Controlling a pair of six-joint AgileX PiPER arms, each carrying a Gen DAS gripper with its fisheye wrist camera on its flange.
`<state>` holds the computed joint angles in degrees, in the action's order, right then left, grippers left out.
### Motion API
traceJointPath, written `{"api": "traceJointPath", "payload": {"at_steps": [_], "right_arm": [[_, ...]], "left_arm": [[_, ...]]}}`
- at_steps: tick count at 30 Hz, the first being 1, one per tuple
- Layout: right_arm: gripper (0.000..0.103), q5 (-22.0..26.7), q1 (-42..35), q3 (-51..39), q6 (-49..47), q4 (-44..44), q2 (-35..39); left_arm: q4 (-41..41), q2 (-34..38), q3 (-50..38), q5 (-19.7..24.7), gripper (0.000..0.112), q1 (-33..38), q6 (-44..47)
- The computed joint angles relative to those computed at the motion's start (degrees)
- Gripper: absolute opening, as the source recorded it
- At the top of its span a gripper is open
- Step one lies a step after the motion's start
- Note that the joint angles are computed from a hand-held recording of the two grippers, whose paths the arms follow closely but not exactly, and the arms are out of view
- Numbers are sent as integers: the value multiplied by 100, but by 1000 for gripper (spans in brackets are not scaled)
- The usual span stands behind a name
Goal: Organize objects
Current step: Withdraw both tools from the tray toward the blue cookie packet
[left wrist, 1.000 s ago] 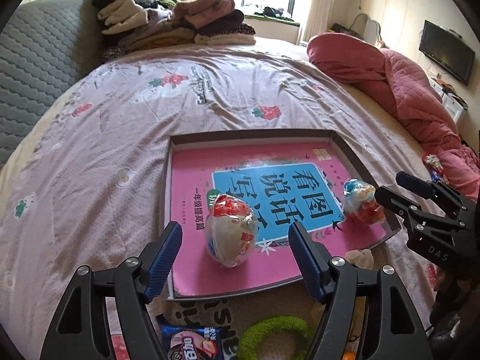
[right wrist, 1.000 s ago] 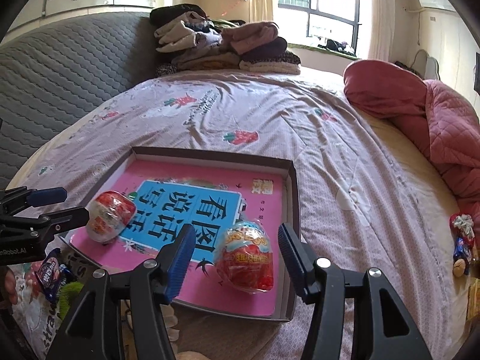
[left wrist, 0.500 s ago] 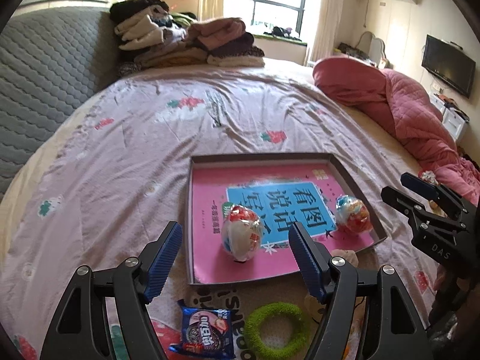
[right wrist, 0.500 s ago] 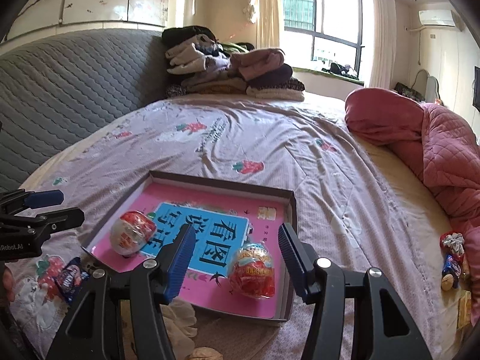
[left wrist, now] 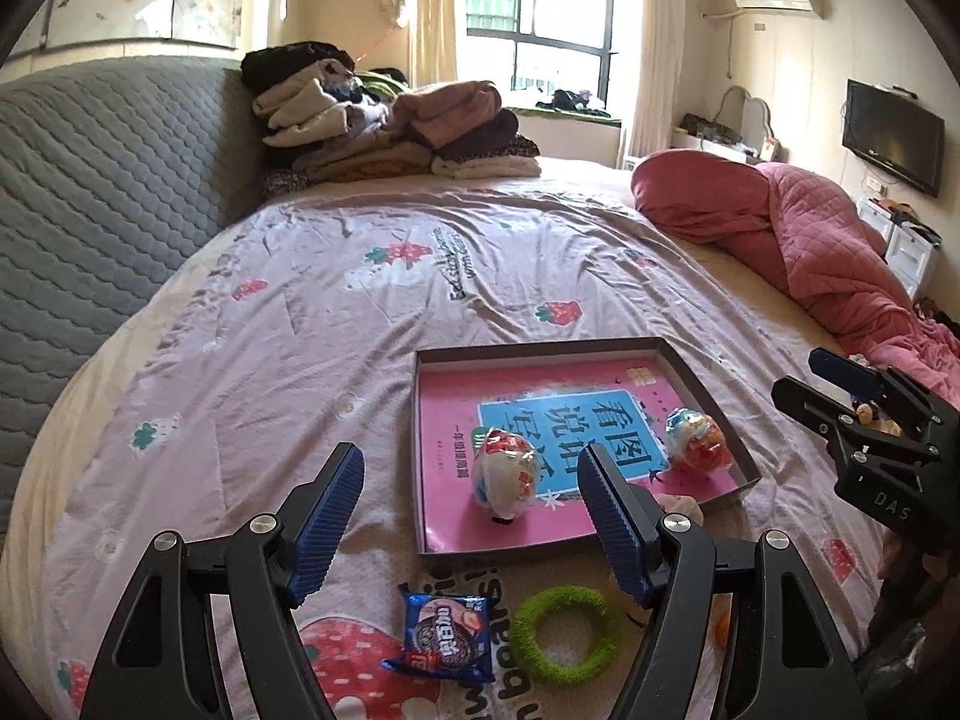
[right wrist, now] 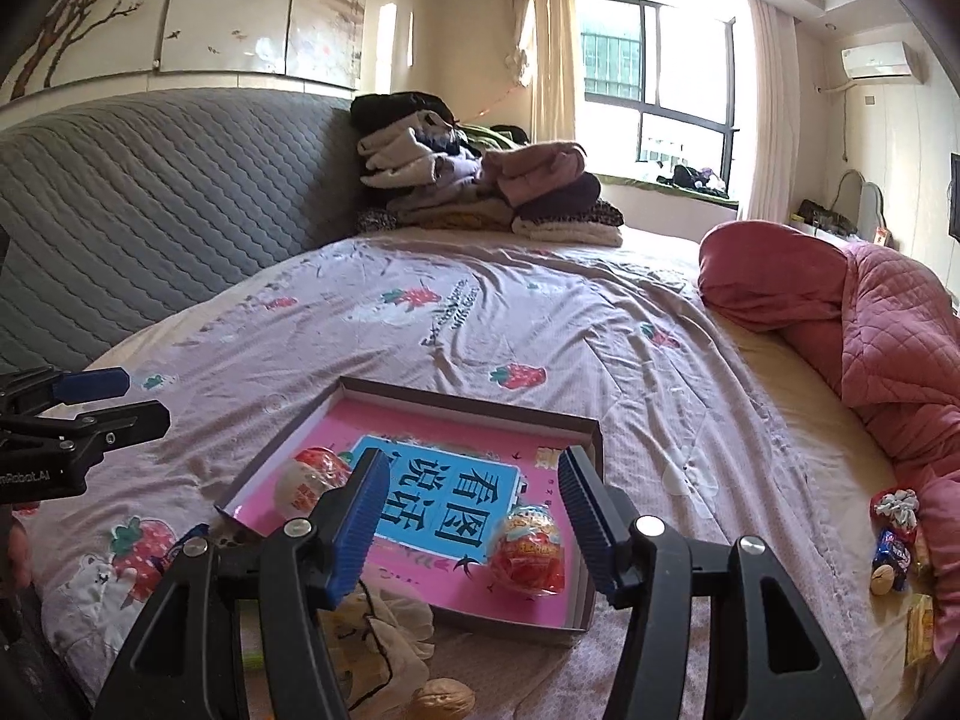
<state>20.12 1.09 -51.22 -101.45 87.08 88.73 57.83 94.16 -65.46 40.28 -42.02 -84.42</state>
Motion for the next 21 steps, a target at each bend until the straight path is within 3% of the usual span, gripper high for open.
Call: {"api": "traceJointPath", "payload": {"at_steps": [9,21], "right_arm": [[59,343,-197,524,-421,270,-485],[60,480,-258,1081,-864,479,-716]], "left_arm": [[299,-280,352,475,75,-476,-364],[208,-295,908,317,75,-618,-694]]}}
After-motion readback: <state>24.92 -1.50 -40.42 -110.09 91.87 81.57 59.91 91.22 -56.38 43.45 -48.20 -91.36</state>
